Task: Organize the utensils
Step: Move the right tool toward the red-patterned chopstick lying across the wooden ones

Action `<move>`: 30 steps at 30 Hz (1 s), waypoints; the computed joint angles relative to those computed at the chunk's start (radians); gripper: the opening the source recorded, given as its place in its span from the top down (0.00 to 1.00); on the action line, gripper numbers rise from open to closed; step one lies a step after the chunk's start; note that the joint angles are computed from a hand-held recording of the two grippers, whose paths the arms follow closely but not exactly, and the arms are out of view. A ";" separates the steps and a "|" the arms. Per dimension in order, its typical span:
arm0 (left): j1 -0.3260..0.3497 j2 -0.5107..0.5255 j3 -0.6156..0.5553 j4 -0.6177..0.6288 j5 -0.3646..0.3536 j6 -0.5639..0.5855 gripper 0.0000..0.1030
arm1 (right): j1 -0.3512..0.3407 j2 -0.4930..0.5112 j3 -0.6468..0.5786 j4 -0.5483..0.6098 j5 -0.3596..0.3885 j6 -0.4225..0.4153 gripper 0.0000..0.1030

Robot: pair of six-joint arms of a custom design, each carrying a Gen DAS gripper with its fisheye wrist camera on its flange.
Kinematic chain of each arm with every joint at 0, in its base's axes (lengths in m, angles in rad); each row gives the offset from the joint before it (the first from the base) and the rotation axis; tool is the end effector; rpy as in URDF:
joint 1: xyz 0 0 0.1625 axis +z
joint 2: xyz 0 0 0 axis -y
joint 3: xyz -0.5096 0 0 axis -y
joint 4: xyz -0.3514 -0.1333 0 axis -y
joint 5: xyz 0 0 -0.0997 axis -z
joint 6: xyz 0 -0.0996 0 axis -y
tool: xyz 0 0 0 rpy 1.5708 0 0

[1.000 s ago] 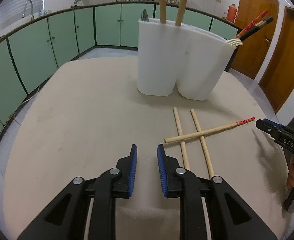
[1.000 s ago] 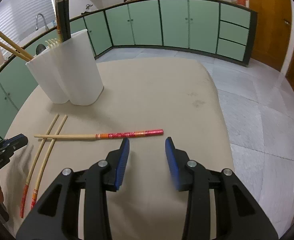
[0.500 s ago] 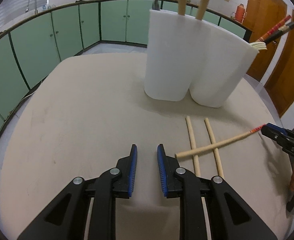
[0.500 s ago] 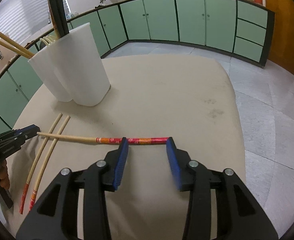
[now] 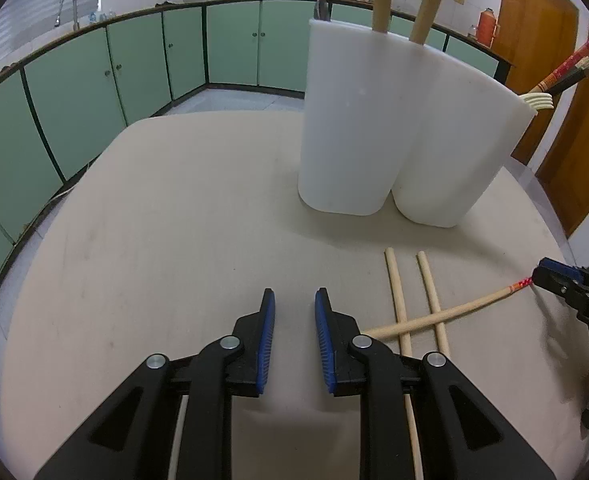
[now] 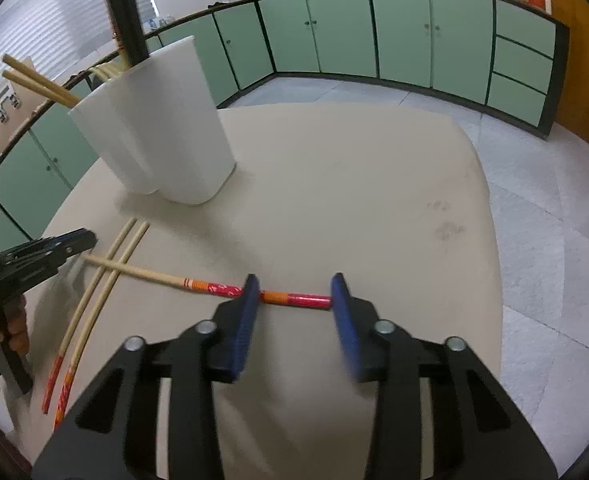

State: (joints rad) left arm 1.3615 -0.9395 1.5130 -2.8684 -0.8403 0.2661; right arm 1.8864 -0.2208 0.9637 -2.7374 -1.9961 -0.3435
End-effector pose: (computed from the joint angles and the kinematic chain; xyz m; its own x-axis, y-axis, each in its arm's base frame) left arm 0.0458 -0.7456 0.3937 -0.7506 -0.0752 -0.6564 0.3659 0.7800 -0.5077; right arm 0.3621 -0.8119 -0.0053 -0.7696 -0.4062 0.4926 -0.5758 0.7750 -0.2605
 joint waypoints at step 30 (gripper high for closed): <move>-0.003 -0.027 0.025 -0.012 0.072 -0.081 0.74 | 0.083 -0.166 0.516 -0.252 0.039 0.066 0.68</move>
